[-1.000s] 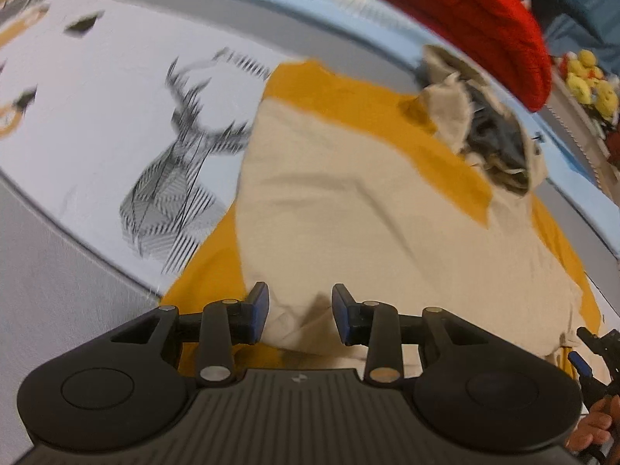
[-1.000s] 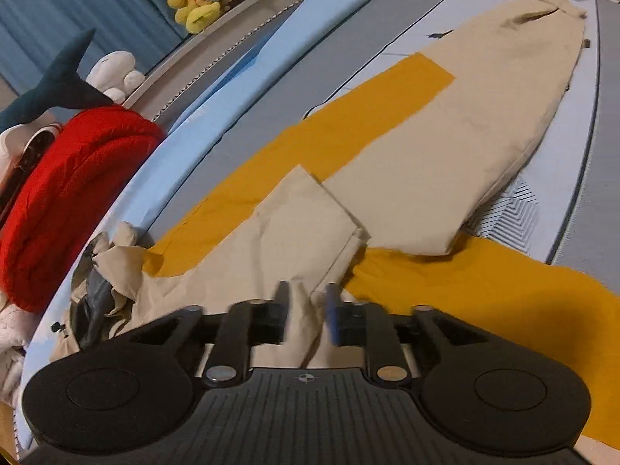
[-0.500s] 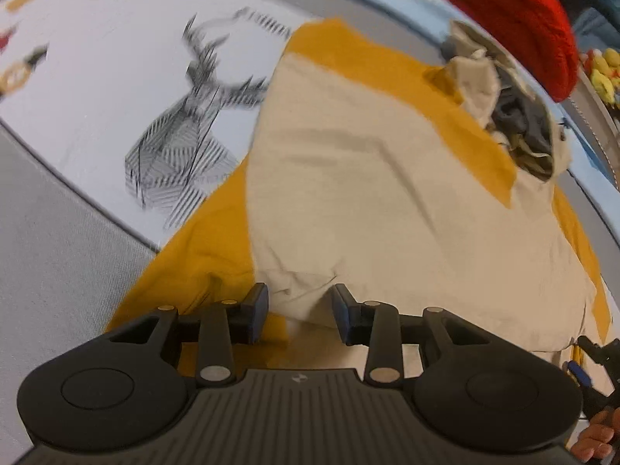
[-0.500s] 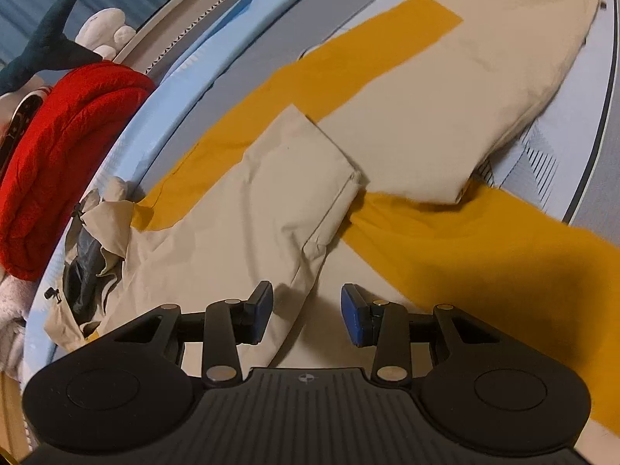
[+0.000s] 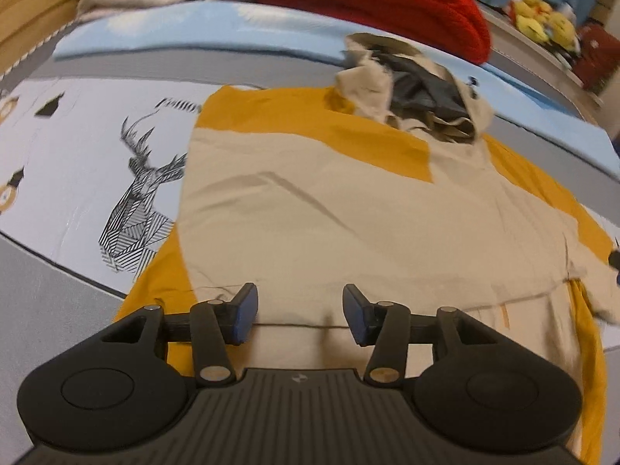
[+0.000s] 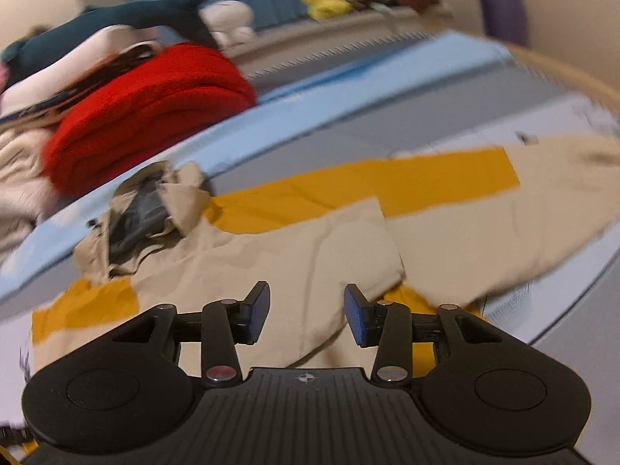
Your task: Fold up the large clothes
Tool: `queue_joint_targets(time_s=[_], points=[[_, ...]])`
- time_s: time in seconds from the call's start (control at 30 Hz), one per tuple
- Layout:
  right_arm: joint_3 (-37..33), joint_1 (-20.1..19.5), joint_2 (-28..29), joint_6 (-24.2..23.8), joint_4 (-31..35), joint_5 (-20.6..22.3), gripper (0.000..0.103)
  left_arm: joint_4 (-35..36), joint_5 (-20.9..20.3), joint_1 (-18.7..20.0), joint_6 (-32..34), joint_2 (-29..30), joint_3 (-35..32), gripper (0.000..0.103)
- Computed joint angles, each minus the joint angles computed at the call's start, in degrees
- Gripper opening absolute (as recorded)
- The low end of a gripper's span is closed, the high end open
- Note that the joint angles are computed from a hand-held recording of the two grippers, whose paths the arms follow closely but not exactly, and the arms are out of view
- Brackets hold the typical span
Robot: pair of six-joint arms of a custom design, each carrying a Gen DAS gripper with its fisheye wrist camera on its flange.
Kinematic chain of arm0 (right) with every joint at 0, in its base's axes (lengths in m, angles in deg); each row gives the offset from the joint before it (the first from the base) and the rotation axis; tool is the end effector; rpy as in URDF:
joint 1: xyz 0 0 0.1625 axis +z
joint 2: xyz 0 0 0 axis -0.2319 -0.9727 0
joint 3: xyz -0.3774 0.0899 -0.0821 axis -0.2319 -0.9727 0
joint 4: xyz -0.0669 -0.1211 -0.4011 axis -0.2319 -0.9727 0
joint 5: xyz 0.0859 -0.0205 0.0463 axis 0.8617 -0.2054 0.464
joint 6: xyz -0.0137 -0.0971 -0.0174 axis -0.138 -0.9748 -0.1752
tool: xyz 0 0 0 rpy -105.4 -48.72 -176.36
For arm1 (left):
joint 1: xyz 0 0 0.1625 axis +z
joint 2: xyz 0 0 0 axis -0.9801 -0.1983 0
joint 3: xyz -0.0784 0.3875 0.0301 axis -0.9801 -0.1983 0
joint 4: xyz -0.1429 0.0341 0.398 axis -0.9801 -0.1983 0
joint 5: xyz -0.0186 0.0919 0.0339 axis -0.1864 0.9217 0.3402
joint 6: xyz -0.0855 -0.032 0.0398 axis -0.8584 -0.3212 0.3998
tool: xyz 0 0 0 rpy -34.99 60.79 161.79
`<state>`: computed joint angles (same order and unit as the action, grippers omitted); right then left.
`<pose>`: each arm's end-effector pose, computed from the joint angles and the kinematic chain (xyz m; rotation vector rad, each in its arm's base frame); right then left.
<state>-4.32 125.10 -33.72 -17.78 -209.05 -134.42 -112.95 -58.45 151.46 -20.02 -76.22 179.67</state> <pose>0.3598 -0.6906 0.0154 0.3324 -2.4886 0.9895 0.0448 -0.5907 0.4023 -0.2873 2.1799 -0.8820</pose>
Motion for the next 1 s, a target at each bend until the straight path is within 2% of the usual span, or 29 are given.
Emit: queue_joint_targets(time_s=[0.1,0.4,0.63,0.87,1.0], points=[[2.36,0.07,-1.86,-2.16,-1.22,0.64,0.045,-0.86,0.44,-1.03,1.05,0.14,1.18,0.054],[7.36,-0.36,-6.67,-3.91,-4.24,0.29,0.045,-2.28,0.95,-3.86,1.24,0.89,3.67,0.055],[11.19,-2.57,-10.08,-7.54,-6.54,0.27,0.045,-3.41,1.13,-4.46,2.32,2.34,4.02,0.057],[12.87,-5.56,-13.07,-3.13,-6.64,-2.56,0.045,-3.58,1.63,-4.15,2.67,2.69,3.98,0.057],[13.53,-6.88,-14.43,-1.14,-7.11,-2.12,0.045,-3.44,1.55,-4.05,2.45,2.69,3.81,0.057]])
